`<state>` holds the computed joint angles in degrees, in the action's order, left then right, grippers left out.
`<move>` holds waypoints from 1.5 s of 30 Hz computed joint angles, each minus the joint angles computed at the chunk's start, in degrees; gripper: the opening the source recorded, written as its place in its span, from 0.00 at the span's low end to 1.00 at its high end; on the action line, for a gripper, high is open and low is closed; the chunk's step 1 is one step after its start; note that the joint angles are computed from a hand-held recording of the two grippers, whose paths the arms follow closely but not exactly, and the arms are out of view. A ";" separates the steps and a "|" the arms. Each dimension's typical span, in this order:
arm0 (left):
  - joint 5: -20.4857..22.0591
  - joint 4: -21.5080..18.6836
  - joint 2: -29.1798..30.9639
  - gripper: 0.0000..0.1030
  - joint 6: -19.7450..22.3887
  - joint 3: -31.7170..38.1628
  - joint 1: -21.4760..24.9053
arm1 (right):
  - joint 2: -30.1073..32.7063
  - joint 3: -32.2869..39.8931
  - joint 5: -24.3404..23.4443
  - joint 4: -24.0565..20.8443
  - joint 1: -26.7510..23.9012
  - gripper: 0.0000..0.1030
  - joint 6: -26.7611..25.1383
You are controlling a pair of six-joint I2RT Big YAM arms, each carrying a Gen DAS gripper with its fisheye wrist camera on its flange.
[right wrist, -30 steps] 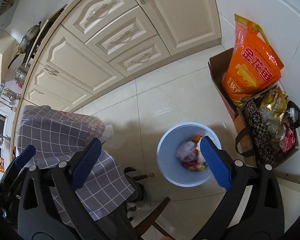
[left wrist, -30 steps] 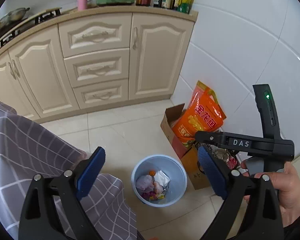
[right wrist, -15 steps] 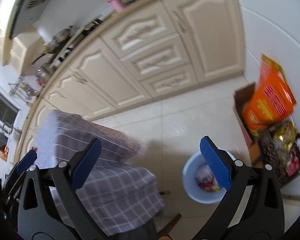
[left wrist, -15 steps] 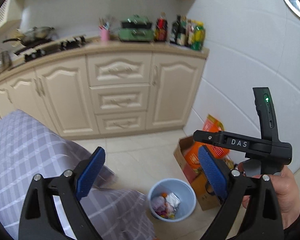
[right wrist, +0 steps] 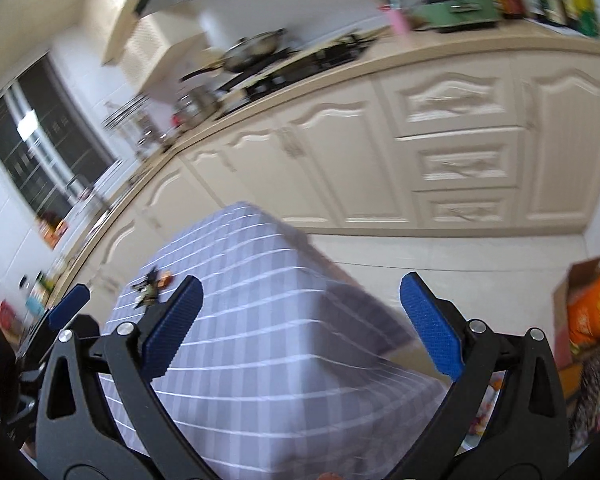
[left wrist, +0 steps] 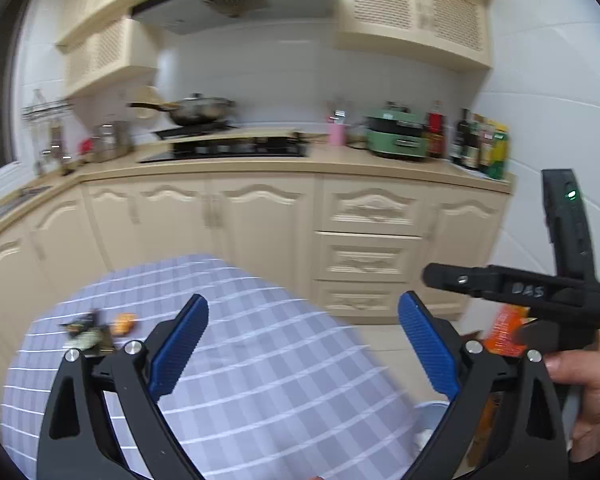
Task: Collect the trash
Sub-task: 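Move both tools back toward the table, then grasp the black snack packet with the right tool while the left tool grasps the green wrapper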
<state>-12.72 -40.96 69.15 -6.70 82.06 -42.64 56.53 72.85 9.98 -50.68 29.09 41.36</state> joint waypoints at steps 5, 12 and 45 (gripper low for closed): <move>0.36 -0.33 -3.43 0.91 2.18 -3.08 8.96 | 9.21 7.29 -0.12 1.64 5.14 0.94 -2.00; 3.77 -0.58 -4.29 0.91 6.07 -6.73 23.74 | 25.25 21.06 -3.90 -0.51 10.73 0.94 -7.12; 12.93 -11.32 18.56 0.73 22.42 7.06 33.94 | 41.54 32.34 -8.49 -8.04 12.50 0.44 -16.81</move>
<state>0.21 -52.28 87.71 15.72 89.12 -8.70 98.08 105.19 1.50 -58.72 41.60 24.55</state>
